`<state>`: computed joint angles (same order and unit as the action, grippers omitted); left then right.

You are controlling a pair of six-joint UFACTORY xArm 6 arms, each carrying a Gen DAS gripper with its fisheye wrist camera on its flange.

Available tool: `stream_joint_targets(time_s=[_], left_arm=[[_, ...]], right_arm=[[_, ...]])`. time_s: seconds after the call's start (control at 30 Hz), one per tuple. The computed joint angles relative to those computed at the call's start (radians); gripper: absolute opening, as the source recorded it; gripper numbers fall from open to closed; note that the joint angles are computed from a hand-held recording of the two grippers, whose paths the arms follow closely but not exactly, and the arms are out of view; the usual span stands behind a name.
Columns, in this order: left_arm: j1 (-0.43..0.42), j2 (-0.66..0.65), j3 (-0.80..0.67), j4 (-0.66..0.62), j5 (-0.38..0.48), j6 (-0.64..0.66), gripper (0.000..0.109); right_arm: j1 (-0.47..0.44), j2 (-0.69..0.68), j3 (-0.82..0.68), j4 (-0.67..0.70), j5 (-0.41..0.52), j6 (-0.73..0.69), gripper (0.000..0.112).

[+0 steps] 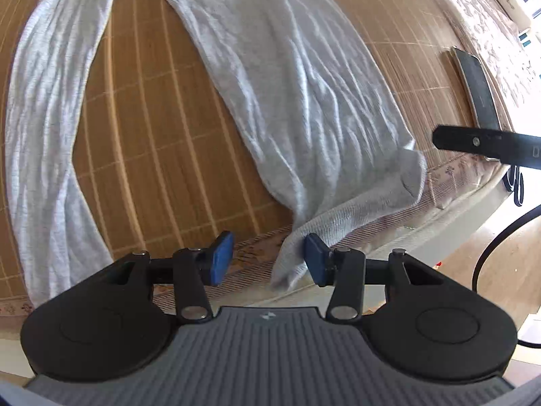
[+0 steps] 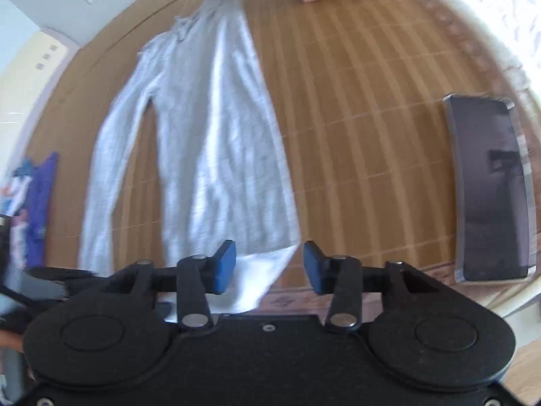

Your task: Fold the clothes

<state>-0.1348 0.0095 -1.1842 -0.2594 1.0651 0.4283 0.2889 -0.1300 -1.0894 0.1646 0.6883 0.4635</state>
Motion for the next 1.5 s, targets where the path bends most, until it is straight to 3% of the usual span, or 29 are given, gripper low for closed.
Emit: stream_joint_targets(time_s=[0.17,0.3,0.43,0.47,0.5,0.53,0.57,0.67,0.73,0.77,0.8,1.0,1.17,1.27,1.43,1.5], left_arm=[[0.022,0.013,0.003,-0.005,-0.015,-0.014,0.053],[0.007,0.005,0.022,-0.003,-0.043,-0.006,0.053],[0.014,0.017,0.002,-0.015,-0.012,0.011,0.052],[0.017,0.021,-0.005,-0.014,-0.01,0.016,0.046],[0.018,0.022,-0.008,-0.011,-0.018,0.02,0.042],[0.019,0.023,-0.011,-0.009,-0.025,0.024,0.041],[0.021,0.025,-0.014,-0.006,-0.032,0.028,0.041],[0.021,0.053,-0.037,0.041,-0.083,0.007,0.041],[0.024,0.076,-0.059,0.042,-0.09,-0.016,0.041],[0.029,0.077,-0.065,0.027,-0.086,-0.008,0.041],[0.033,0.077,-0.071,0.012,-0.082,0.0,0.041],[0.025,0.0,-0.025,-0.092,-0.005,0.175,0.041],[-0.007,-0.05,0.035,-0.105,0.037,0.221,0.041],[-0.033,-0.051,0.052,-0.092,0.027,0.237,0.041],[-0.04,-0.028,0.034,-0.057,0.013,0.23,0.042],[-0.03,-0.01,0.007,-0.051,0.012,0.221,0.042]], right_arm=[[0.003,-0.01,0.016,0.12,0.062,-0.098,0.047],[0.041,0.006,0.0,0.117,0.085,-0.151,0.053],[0.058,0.043,-0.021,0.131,0.079,-0.21,0.055],[0.059,0.05,-0.026,0.144,0.073,-0.234,0.05],[0.056,0.058,-0.038,0.154,0.075,-0.257,0.028],[0.049,0.067,-0.056,0.166,0.087,-0.272,0.013],[0.042,0.078,-0.075,0.171,0.093,-0.262,0.006],[0.025,0.084,-0.075,0.129,-0.005,-0.145,0.006],[0.012,0.091,-0.068,0.079,-0.065,-0.046,0.017],[0.005,0.097,-0.072,0.056,-0.063,-0.008,0.031],[0.0,0.099,-0.075,0.041,-0.055,0.012,0.041],[0.007,0.038,-0.025,0.011,0.012,-0.029,0.046],[0.038,0.036,-0.046,-0.027,0.133,-0.143,0.047],[0.065,0.038,-0.058,-0.099,0.19,-0.16,0.055],[0.102,0.067,-0.06,-0.197,0.17,-0.198,0.054],[0.109,0.097,-0.097,-0.207,0.181,-0.224,0.027]])
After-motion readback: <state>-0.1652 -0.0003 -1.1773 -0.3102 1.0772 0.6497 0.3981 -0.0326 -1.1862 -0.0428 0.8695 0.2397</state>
